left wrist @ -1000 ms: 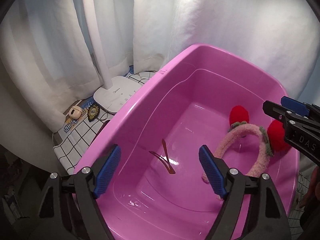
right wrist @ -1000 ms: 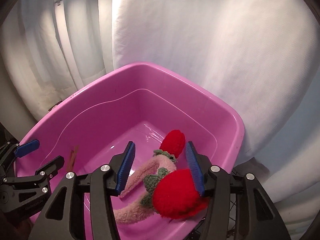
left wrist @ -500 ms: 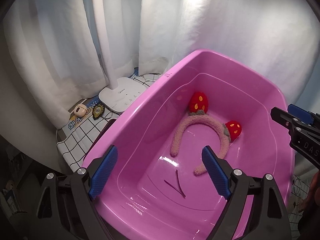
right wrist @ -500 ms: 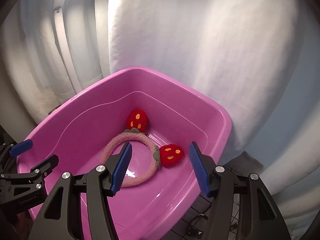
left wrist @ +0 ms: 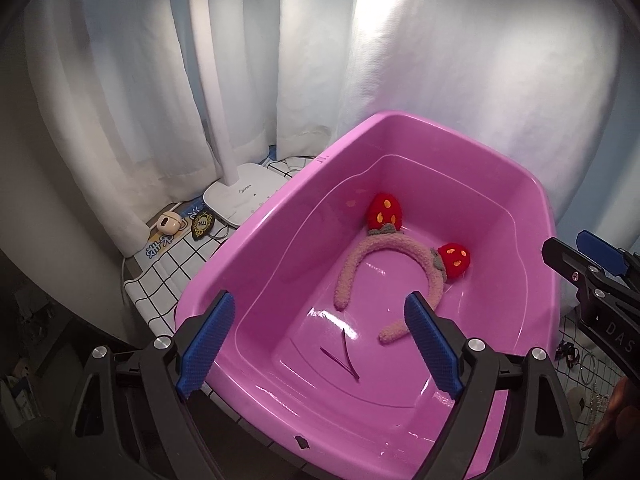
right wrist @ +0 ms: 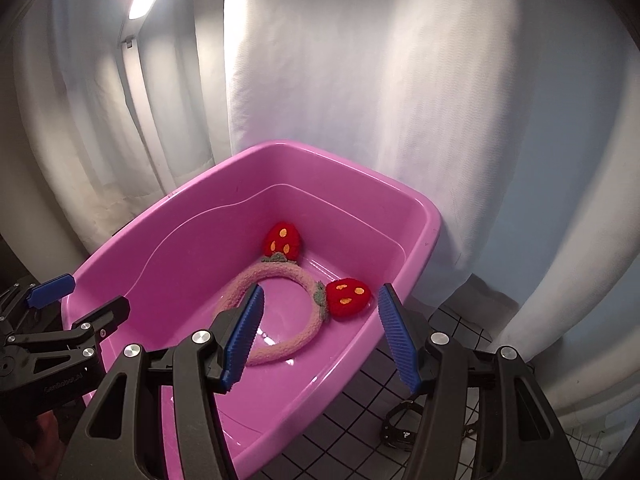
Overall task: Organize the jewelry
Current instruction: 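Withdraw both tools from the tub back over the table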
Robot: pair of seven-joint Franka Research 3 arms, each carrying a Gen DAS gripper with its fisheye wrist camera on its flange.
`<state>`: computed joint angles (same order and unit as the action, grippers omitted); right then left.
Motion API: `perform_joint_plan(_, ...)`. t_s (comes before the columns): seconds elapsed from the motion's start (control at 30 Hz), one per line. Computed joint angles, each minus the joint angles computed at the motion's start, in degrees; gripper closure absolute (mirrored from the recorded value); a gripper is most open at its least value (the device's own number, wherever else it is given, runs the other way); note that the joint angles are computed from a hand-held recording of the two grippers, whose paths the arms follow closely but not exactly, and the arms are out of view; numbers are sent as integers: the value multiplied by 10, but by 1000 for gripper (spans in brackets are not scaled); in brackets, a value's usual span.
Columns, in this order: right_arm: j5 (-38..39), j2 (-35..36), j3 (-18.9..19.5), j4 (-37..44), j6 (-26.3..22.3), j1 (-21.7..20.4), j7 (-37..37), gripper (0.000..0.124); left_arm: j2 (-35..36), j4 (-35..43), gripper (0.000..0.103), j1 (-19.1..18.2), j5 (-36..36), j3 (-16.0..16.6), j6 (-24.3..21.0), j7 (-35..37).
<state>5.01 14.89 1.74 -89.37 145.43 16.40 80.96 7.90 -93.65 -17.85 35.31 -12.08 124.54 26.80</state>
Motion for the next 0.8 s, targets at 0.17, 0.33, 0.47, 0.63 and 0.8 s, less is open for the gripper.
perform_joint_plan(0.17,13,-48,0,-65,26,-9,-1,67,-4,5,18,-11,11,-6,-10,-4)
perform_joint_plan(0.33,23,-104,-2,-139,50,-22,7,67,-7,6,18,-22,14,-13,-10,-6)
perform_joint_plan(0.47,19,-154,-5,-203,66,-36,23,67,-5,10,18,-33,13,-20,-3,-4)
perform_joint_plan(0.63,14,-214,-7,-278,83,-61,47,67,2,18,17,-51,7,-29,11,3)
perform_joint_plan(0.8,6,-283,-11,-357,89,-97,69,67,13,26,16,-72,-2,-38,31,19)
